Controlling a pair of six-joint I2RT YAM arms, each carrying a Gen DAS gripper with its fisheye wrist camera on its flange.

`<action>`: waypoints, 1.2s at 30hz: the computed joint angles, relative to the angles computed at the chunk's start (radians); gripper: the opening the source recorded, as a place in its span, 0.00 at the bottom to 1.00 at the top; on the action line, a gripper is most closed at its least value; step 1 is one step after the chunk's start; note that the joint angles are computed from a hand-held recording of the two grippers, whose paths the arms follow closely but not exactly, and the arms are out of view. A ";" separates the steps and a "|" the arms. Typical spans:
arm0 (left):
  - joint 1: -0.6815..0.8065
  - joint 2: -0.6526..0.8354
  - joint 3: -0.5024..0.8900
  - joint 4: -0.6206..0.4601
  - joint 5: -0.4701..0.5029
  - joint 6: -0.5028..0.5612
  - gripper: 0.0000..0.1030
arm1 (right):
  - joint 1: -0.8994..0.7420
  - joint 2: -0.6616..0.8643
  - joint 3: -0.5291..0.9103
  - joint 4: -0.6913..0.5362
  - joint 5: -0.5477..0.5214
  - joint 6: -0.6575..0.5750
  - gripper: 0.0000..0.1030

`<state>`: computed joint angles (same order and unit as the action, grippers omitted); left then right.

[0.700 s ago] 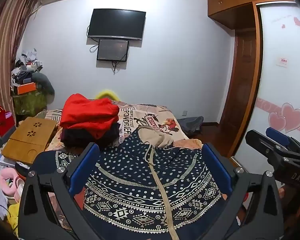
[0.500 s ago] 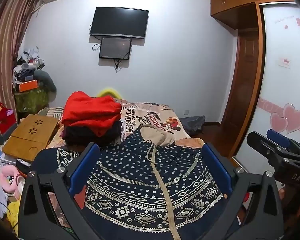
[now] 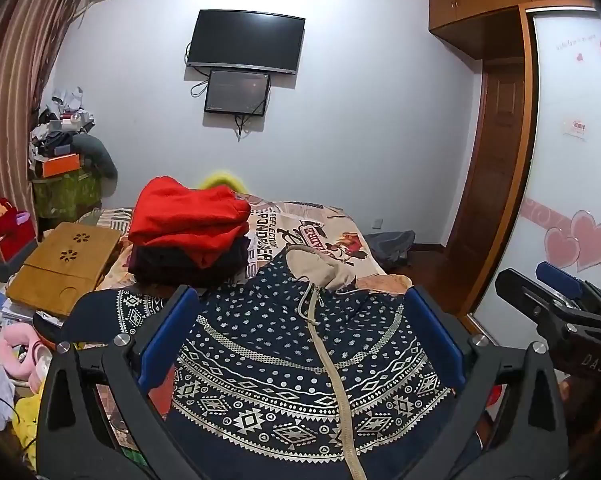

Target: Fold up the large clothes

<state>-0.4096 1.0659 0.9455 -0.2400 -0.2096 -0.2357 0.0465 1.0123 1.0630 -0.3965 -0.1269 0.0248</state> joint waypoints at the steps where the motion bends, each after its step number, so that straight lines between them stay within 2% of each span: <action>1: -0.006 0.002 0.002 -0.001 -0.005 0.000 1.00 | 0.000 0.000 -0.002 0.002 -0.001 0.000 1.00; 11: -0.021 0.006 0.007 -0.004 -0.027 0.001 1.00 | 0.005 -0.001 -0.008 0.007 0.004 0.001 1.00; 36: 0.014 0.009 0.004 -0.012 0.007 -0.007 1.00 | 0.030 0.006 -0.009 0.014 0.021 0.003 1.00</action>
<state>-0.3959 1.0747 0.9493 -0.2519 -0.2024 -0.2432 0.0769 1.0183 1.0540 -0.3824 -0.1057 0.0282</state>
